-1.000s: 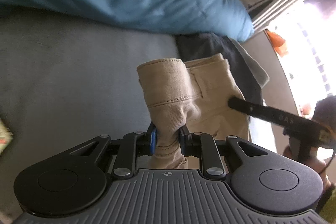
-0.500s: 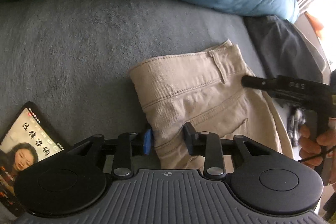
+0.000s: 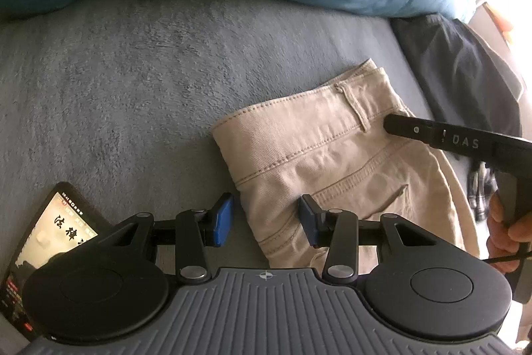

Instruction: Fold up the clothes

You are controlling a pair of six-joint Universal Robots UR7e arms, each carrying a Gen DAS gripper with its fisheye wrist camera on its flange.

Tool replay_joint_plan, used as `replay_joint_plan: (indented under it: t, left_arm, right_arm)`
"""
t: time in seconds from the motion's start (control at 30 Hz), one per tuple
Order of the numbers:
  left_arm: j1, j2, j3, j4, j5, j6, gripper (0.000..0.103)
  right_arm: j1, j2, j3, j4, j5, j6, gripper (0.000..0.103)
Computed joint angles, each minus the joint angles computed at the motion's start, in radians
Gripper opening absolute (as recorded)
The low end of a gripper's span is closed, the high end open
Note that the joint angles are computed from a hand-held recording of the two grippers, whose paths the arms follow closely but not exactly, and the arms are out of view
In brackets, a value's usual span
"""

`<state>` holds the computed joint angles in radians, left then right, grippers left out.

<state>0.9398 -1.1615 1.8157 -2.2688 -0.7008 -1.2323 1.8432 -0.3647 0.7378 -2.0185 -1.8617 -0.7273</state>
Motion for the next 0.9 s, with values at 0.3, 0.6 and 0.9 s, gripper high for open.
replay_joint_plan:
  t: [0.3, 0.6, 0.9]
  left_arm:
    - [0.018, 0.015, -0.03, -0.017, -0.032, 0.055, 0.042]
    - [0.019, 0.046, -0.034, -0.057, -0.001, 0.141, 0.043]
    - [-0.005, 0.067, -0.082, 0.115, 0.057, 0.035, 0.045]
  right_arm:
    - [0.036, -0.063, 0.178, -0.273, -0.026, -0.005, 0.009]
    - [0.014, -0.005, 0.166, -0.363, -0.042, -0.038, 0.007]
    - [-0.057, -0.187, 0.269, -0.392, 0.152, 0.272, 0.037]
